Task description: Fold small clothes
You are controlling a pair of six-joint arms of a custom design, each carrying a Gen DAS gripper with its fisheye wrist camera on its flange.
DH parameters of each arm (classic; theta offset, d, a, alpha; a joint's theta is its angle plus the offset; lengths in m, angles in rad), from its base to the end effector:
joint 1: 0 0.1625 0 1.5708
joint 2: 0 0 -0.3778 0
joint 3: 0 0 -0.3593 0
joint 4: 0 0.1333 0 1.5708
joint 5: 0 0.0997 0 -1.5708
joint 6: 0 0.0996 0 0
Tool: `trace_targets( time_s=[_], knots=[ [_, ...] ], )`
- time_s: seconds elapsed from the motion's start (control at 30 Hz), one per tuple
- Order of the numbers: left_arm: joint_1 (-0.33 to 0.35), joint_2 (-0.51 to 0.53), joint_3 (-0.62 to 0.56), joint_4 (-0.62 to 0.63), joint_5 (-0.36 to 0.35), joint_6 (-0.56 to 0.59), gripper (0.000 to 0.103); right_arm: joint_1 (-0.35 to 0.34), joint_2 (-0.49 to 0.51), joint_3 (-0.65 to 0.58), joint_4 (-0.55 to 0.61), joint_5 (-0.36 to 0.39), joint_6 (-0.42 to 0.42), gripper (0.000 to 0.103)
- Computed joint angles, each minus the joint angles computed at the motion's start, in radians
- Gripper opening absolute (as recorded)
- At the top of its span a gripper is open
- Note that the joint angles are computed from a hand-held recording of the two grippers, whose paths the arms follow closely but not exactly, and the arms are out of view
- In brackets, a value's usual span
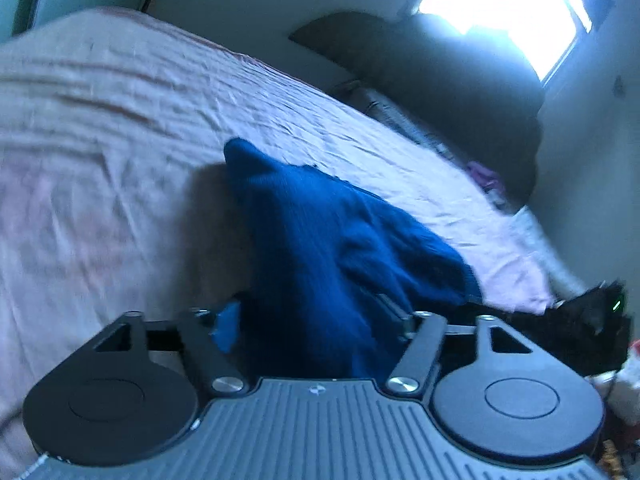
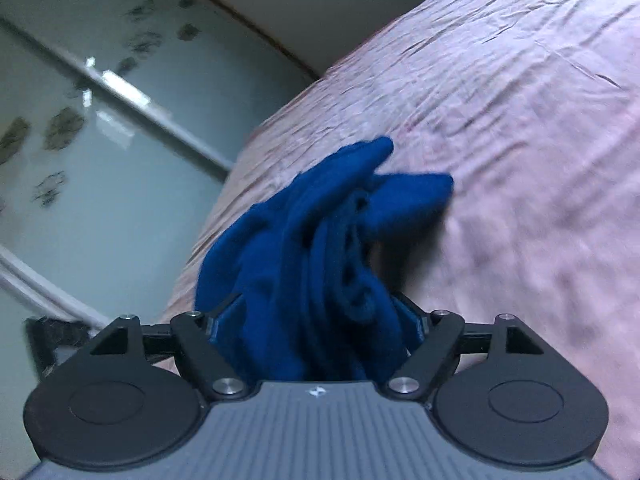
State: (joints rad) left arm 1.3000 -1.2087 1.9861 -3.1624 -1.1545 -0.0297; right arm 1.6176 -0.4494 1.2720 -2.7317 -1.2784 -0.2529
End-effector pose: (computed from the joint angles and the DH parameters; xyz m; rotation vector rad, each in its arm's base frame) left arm 0.0269 -0.5519 0.2737 0.0779 2.6207 -1.1957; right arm 0.1951 -0.7021 0.0064 -0.4947 2.7979 -0.5255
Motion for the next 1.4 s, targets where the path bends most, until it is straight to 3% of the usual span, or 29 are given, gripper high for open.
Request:
trace_targets(
  time_s=[0.07, 0.1, 0.17, 0.2, 0.23, 0.33, 0.47, 0.5, 0.57, 0.67, 0.7, 0.73, 0.77, 0.83, 0.9, 1.0, 1.07, 1.1, 1.17, 1.2, 1.27, 1.3, 1.33, 1.4],
  knots=[
    [-0.008, -0.017, 0.052, -0.028, -0.003, -0.005, 0.071, -0.015, -0.044, 0.079, -0.007, 0.006, -0.059, 0.077],
    [-0.016, -0.013, 0.066, -0.042, 0.006, -0.001, 0.065, -0.018, -0.059, 0.107, -0.013, 0.005, -0.093, 0.073],
    [-0.031, -0.013, 0.098, -0.064, 0.041, 0.02, 0.044, -0.009, -0.069, 0.151, -0.066, -0.027, -0.122, 0.049],
    [-0.041, -0.011, 0.111, -0.075, 0.071, 0.033, 0.033, 0.0, -0.07, 0.16, -0.087, -0.063, -0.116, 0.029],
    [-0.046, -0.013, 0.119, -0.086, 0.084, 0.039, 0.025, 0.004, -0.071, 0.164, -0.084, -0.08, -0.107, 0.017],
    [-0.056, -0.067, 0.137, -0.066, 0.062, 0.015, 0.02, 0.007, -0.088, 0.193, -0.094, -0.075, -0.087, 0.015],
    [-0.1, -0.166, 0.173, 0.01, 0.081, -0.012, 0.019, -0.007, -0.145, 0.278, -0.121, 0.051, -0.065, 0.015],
    [-0.104, -0.19, 0.175, 0.059, 0.076, -0.021, 0.019, -0.002, -0.166, 0.31, -0.136, 0.046, -0.079, 0.015],
    [-0.111, -0.223, 0.185, 0.154, 0.084, -0.054, 0.019, 0.017, -0.183, 0.336, -0.138, -0.031, -0.11, 0.017],
    [-0.126, -0.211, 0.213, 0.196, 0.195, -0.059, 0.026, 0.068, -0.182, 0.36, -0.153, -0.248, -0.212, 0.019],
    [-0.131, -0.206, 0.22, 0.18, 0.217, -0.059, 0.034, 0.077, -0.186, 0.381, -0.192, -0.271, -0.23, 0.021],
    [-0.146, -0.208, 0.235, 0.156, 0.247, -0.066, 0.048, 0.083, -0.198, 0.409, -0.242, -0.285, -0.235, 0.021],
    [-0.166, -0.209, 0.252, 0.114, 0.281, -0.062, 0.047, 0.1, -0.202, 0.434, -0.319, -0.307, -0.241, 0.021],
    [-0.213, -0.191, 0.285, 0.001, 0.374, -0.015, 0.065, 0.13, -0.199, 0.476, -0.493, -0.339, -0.287, 0.021],
    [-0.257, -0.158, 0.316, -0.106, 0.45, 0.06, 0.073, 0.154, -0.183, 0.494, -0.609, -0.34, -0.331, 0.021],
    [-0.282, -0.12, 0.335, -0.093, 0.506, 0.073, 0.073, 0.167, -0.148, 0.462, -0.564, -0.352, -0.356, 0.021],
    [-0.295, -0.088, 0.346, -0.077, 0.559, 0.047, 0.073, 0.177, -0.106, 0.424, -0.521, -0.433, -0.347, 0.021],
    [-0.305, -0.072, 0.356, -0.092, 0.591, 0.038, 0.074, 0.181, -0.081, 0.413, -0.542, -0.481, -0.35, 0.021],
    [-0.335, -0.07, 0.392, -0.142, 0.627, 0.036, 0.073, 0.186, -0.078, 0.433, -0.608, -0.503, -0.327, 0.022],
    [-0.345, -0.071, 0.404, -0.159, 0.636, 0.042, 0.075, 0.187, -0.088, 0.452, -0.632, -0.487, -0.302, 0.026],
    [-0.362, -0.058, 0.411, -0.183, 0.653, 0.045, 0.078, 0.175, -0.119, 0.501, -0.674, -0.416, -0.271, 0.049],
    [-0.367, -0.053, 0.412, -0.186, 0.659, 0.038, 0.079, 0.169, -0.123, 0.508, -0.676, -0.391, -0.271, 0.066],
    [-0.372, -0.046, 0.41, -0.185, 0.664, 0.027, 0.079, 0.168, -0.122, 0.512, -0.677, -0.386, -0.283, 0.068],
    [-0.38, -0.039, 0.414, -0.181, 0.673, -0.004, 0.079, 0.191, -0.093, 0.488, -0.675, -0.479, -0.299, 0.068]
  ],
)
